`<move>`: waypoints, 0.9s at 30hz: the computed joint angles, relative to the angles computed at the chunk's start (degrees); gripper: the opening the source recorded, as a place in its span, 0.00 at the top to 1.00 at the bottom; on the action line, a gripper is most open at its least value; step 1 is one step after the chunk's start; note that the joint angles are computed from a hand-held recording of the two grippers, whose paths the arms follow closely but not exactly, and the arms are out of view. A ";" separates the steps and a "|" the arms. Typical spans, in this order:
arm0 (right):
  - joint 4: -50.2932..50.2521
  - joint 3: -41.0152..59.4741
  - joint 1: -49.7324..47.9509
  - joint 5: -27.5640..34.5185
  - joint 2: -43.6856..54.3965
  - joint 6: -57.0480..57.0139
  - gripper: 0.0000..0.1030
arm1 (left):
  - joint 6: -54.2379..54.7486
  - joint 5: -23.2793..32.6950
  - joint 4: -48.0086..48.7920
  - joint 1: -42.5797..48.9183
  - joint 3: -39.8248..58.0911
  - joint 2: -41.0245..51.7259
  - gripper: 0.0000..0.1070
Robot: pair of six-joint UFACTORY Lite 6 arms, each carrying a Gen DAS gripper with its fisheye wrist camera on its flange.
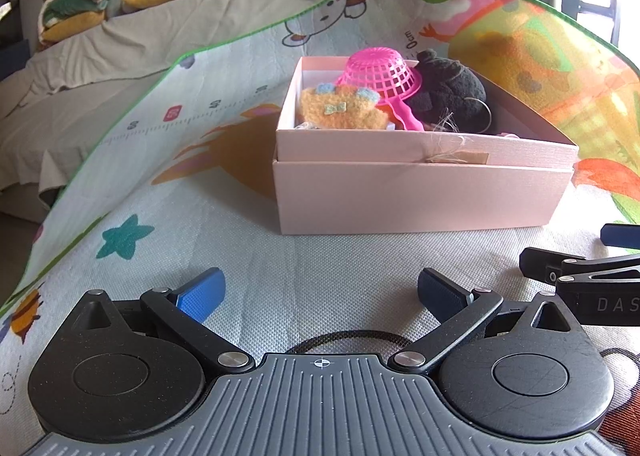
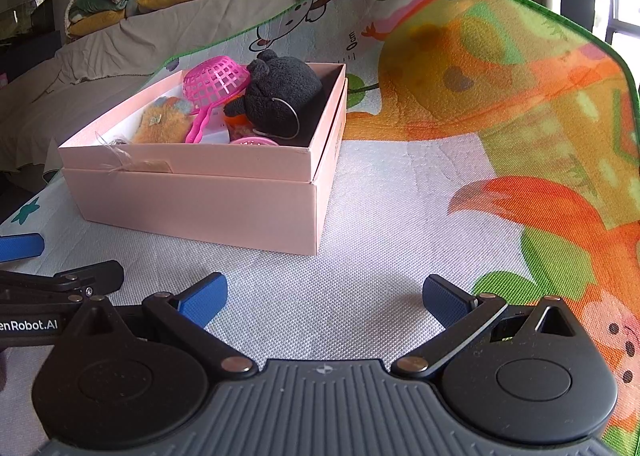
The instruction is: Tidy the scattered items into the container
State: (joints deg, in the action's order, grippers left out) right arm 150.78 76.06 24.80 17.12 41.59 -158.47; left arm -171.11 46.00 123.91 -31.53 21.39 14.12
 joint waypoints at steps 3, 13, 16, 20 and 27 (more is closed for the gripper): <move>0.01 -0.05 0.00 0.03 -0.02 0.00 0.00 | -0.19 0.01 0.15 -0.03 -0.14 -0.14 0.04; 0.43 -0.23 0.08 0.09 -0.09 -0.37 0.00 | 1.50 -2.92 2.32 2.17 -0.44 -2.18 0.04; 0.43 -0.23 0.08 0.09 -0.09 -0.37 0.00 | 1.88 -3.49 2.09 2.36 -0.38 -2.51 0.04; 0.39 -0.32 0.05 0.13 -0.15 -0.36 0.00 | -0.19 -2.62 4.62 2.75 -1.58 -2.81 0.04; 0.29 -0.36 0.02 0.14 -0.18 -0.28 0.00 | -1.00 -0.89 3.65 1.48 -1.72 -1.95 0.04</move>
